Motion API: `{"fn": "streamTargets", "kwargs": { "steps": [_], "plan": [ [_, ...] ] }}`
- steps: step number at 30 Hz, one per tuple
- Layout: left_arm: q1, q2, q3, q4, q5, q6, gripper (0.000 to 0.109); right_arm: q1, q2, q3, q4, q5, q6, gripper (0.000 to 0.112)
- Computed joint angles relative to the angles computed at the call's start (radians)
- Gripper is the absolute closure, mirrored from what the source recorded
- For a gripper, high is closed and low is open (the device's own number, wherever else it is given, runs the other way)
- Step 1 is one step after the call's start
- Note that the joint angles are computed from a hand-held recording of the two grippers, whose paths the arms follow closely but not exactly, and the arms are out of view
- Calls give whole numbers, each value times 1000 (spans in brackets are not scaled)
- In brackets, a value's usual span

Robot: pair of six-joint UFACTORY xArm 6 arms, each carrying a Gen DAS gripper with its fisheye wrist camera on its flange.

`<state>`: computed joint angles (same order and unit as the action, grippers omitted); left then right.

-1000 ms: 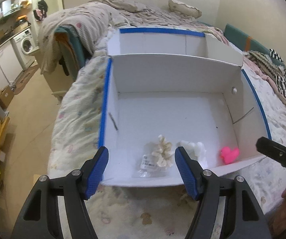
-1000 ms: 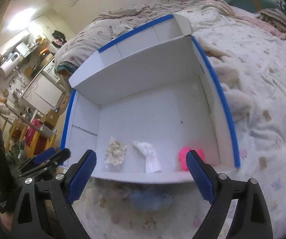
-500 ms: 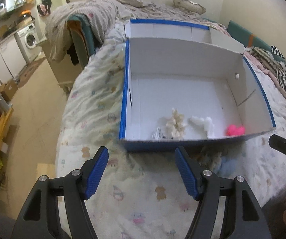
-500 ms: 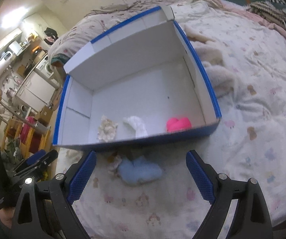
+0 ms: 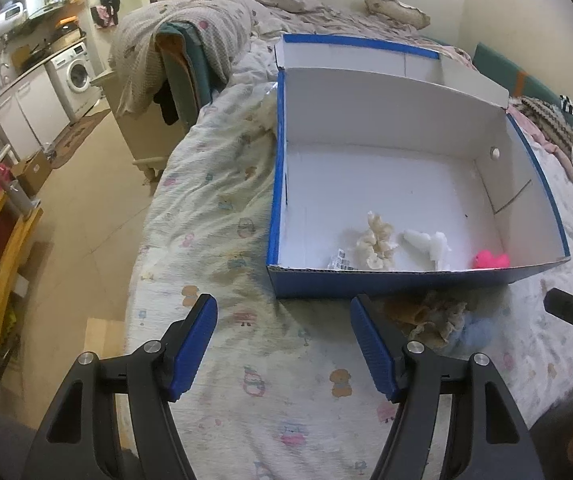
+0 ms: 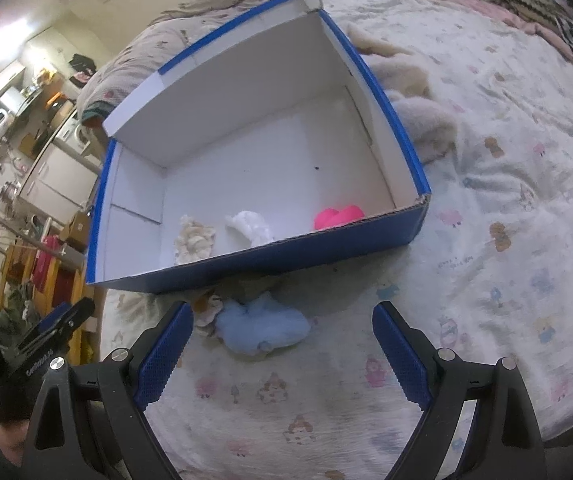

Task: Organize soft objects
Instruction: 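Withdraw both tools from the box and lower the right tool to the blue plush, then grasp the light-blue plush with the right tool while the left tool grasps the orange item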

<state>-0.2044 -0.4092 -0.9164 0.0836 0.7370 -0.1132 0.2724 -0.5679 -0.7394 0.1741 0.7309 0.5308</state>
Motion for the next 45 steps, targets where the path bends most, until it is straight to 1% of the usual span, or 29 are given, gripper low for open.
{"fn": "streamTargets", "kwargs": {
  "steps": [3,5,6,8,13,17,18,19,20,21,22,23,24,26,29,31,34,37,40,43,45],
  "plan": [
    [3,8,-7,-9,3,0,42,-19,13,6,61,0,-18,15],
    [7,19,-15,-18,10,-1,42,-31,27,8,149,1,-65,16],
    [7,26,-20,-28,16,0,42,-32,35,8,178,0,-81,21],
    [6,35,-28,-42,28,4,42,-28,62,-2,221,11,-114,26],
    [-4,50,-36,-61,34,19,42,-9,150,-36,260,55,-131,26],
    [-7,59,-39,-72,39,29,42,-13,222,-41,367,58,-154,26],
    [-8,62,-41,-76,40,33,42,-13,236,-44,389,58,-162,28],
    [-9,65,-41,-77,41,36,42,-11,246,-47,405,58,-173,35],
    [-11,68,-42,-76,41,37,42,-6,254,-52,425,54,-199,59],
    [-14,71,-42,-72,40,36,42,0,258,-59,439,51,-226,76],
    [-15,72,-42,-70,39,37,42,11,258,-67,427,47,-240,79],
    [-16,74,-43,-69,39,38,42,25,253,-74,406,40,-254,91],
    [-16,76,-45,-72,39,40,42,36,245,-75,401,30,-275,95],
    [-16,79,-47,-78,38,42,42,56,218,-73,405,19,-317,97],
    [-17,85,-51,-84,45,44,42,77,166,-65,358,26,-335,97],
    [-17,90,-55,-92,57,49,42,78,125,-50,357,38,-349,98],
    [-19,95,-55,-105,66,55,42,89,62,-30,309,44,-342,98],
    [-31,102,-55,-96,69,51,42,71,29,-24,309,45,-348,98],
    [-45,115,-59,-91,74,48,42,35,-6,-5,226,31,-296,98],
    [-56,138,-71,-97,94,54,42,4,-38,16,113,12,-177,98],
    [-60,157,-81,-118,111,65,42,-16,-43,27,133,6,-177,98]
  ]
}}
